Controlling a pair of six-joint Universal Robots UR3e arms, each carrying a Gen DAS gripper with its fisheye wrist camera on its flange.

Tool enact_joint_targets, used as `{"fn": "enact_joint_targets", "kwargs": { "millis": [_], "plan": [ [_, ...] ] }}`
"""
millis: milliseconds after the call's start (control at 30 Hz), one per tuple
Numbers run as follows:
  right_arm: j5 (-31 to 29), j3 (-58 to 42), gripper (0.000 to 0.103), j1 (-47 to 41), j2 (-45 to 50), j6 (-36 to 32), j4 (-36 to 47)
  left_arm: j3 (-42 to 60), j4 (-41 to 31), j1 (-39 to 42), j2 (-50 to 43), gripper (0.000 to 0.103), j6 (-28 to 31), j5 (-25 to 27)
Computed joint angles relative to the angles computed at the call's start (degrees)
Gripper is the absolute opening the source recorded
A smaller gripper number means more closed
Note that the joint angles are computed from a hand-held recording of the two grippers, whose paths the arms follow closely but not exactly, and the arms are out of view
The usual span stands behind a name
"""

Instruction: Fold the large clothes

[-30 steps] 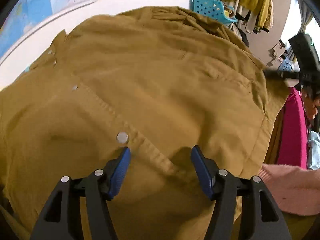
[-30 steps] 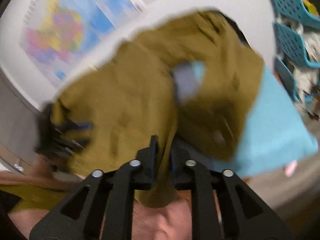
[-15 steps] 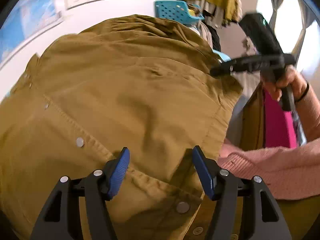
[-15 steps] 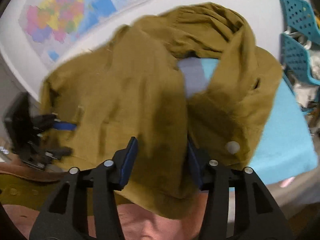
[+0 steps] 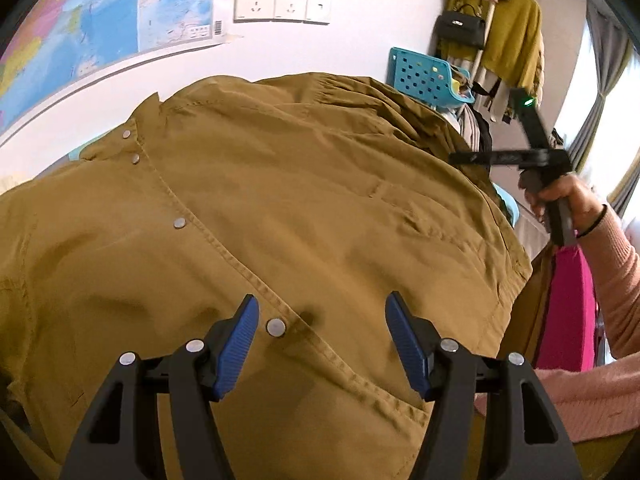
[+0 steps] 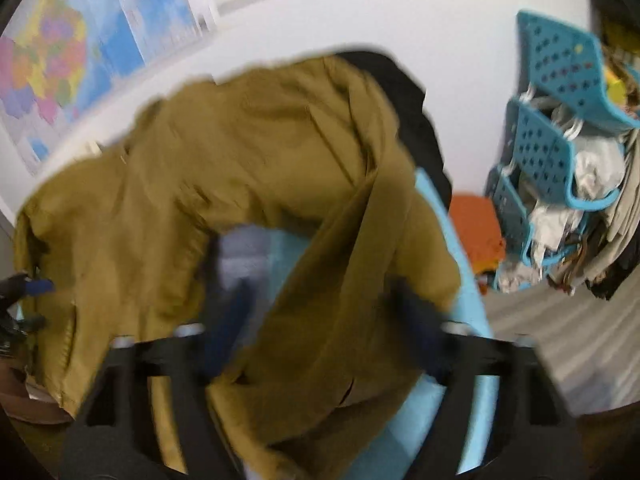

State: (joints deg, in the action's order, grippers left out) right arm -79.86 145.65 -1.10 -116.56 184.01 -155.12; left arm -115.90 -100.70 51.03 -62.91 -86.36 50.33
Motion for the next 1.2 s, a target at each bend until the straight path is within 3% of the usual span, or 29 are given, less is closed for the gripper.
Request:
{"fn": "enact_joint_targets", "kwargs": {
  "millis": [67, 133, 267, 367, 433, 500, 667, 733, 833, 900, 1033, 1100, 1200],
  "plan": [
    [-0.18, -0.83, 0.021, -0.08, 0.26, -2.47, 1.6, -0.38, 2.0, -0.93, -0.66, 0.063, -1.44, 0.08],
    [3.24, -2.6, 0.013, -2.38, -5.32, -4.77, 7.67, -0.09, 3.9, -1.38, -1.85, 0.063, -2.86, 0.24],
    [21.23, -11.7, 0.01, -17.15, -22.09, -13.86, 32.28, 3.14, 5.36, -1.29, -5.36, 0.071, -4.5, -1.01],
    [29.82, -24.5, 0.01, -19.56, -21.01, -17.62, 42.8, 6.62, 5.27, -0.83, -7.55, 0.071, -4.92, -3.14],
    [29.57, -31.7, 0.01, -12.75, -13.93, -13.94, 38.27, 10.71, 2.58, 0.09, -9.8, 0.071, -4.05, -5.24],
    [25.13, -38.91, 0.01, -2.18, -4.26, -8.26, 31.2, 14.73, 0.11, 0.78, -12.03, 0.072, -3.67, -6.78],
    [17.61, -57.08, 0.01, 19.59, 22.32, -2.73, 21.55, 26.63, -13.84, 4.61, -18.3, 0.074, 2.85, -10.0],
    [17.99, -64.62, 0.01, 24.65, 33.22, -1.59, 19.46, 34.11, -25.27, 6.77, -22.97, 0.076, 9.14, -9.97],
    [20.34, -73.99, 0.011, 27.74, 45.31, -0.2, 18.92, 39.29, -34.66, 9.26, -26.57, 0.076, 15.25, -8.87],
    [21.1, -80.47, 0.011, 28.99, 52.22, 1.02, 19.94, 41.64, -38.33, 9.76, -29.15, 0.088, 17.61, -7.59],
    [22.43, -91.3, 0.012, 30.05, 63.2, 3.98, 21.91, 38.39, -31.84, 7.03, -29.62, 0.088, 13.53, -6.53],
    [21.76, -96.58, 0.013, 31.03, 67.97, 5.24, 23.3, 35.46, -23.83, 3.26, -30.09, 0.088, 7.1, -5.66],
    [20.58, -106.45, 0.032, 32.08, 76.29, 8.36, 26.47, 30.37, -9.2, -2.47, -30.81, 0.088, -3.61, -3.31]
  ]
}}
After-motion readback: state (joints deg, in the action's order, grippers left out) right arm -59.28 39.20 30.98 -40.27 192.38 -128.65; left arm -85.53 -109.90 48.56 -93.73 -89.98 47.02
